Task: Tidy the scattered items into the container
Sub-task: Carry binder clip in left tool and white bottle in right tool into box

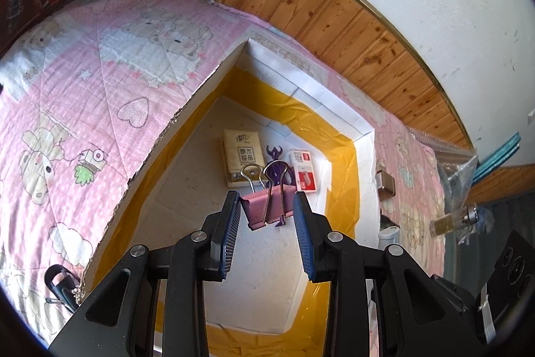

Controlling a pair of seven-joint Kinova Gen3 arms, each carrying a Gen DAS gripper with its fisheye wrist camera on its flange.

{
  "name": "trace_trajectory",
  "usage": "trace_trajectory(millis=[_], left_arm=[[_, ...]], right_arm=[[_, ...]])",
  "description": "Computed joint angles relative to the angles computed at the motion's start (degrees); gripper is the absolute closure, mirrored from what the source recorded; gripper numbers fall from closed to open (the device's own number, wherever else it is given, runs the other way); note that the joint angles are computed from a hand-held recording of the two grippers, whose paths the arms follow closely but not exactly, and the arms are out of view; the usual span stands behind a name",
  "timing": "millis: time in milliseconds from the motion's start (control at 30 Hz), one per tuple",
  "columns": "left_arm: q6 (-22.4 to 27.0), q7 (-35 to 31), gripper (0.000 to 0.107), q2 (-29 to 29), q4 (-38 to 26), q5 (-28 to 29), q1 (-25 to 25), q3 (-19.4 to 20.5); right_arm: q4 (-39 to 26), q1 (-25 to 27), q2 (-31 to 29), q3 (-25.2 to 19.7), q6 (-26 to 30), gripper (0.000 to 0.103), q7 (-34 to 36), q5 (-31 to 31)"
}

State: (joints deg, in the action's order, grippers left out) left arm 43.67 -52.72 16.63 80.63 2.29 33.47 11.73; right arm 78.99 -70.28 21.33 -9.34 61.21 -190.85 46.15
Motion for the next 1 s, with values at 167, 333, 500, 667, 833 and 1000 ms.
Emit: trace_trajectory(millis=[167, 333, 500, 667, 833, 1000], left_arm=[[1.13, 0.13, 0.074, 1.25, -1.20, 0.77, -0.37, -0.09], [3.20, 0.11, 0.074, 2.33, -2.32, -0.21, -0.24, -0.73], [4.61, -0.23, 0.074, 2.45, -2.82, -2.62, 0.17, -1.45], [5.58, -1.73, 0.074, 2.66, -3.09, -3.73, 0.20, -1.29], [6.30, -3.57, 0.074, 3.27, -3.82, -3.47, 0.25, -1.01], [6.64, -4.44, 0.074, 3.49, -4.00, -3.76, 0.42, -1.28]], right_arm=[[-1.01, 1.67, 0.51, -0.14, -1.75, 0.084, 2.42, -2.59], [-2.10, 3.11, 0.90, 0.30, -2.58, 0.084, 5.08, -5.74], [-0.94, 7.00, 0.10, 0.80, -7.93, 0.084, 5.85, -10.60], [-1.76, 11.00, 0.29, 1.38, -12.41, 0.084, 8.09, -15.74], [-4.83, 14.27, 2.17, 2.28, -13.74, 0.084, 12.13, -20.87], [-7.11, 16.79, 4.20, 3.36, -15.14, 0.084, 14.92, -25.62]])
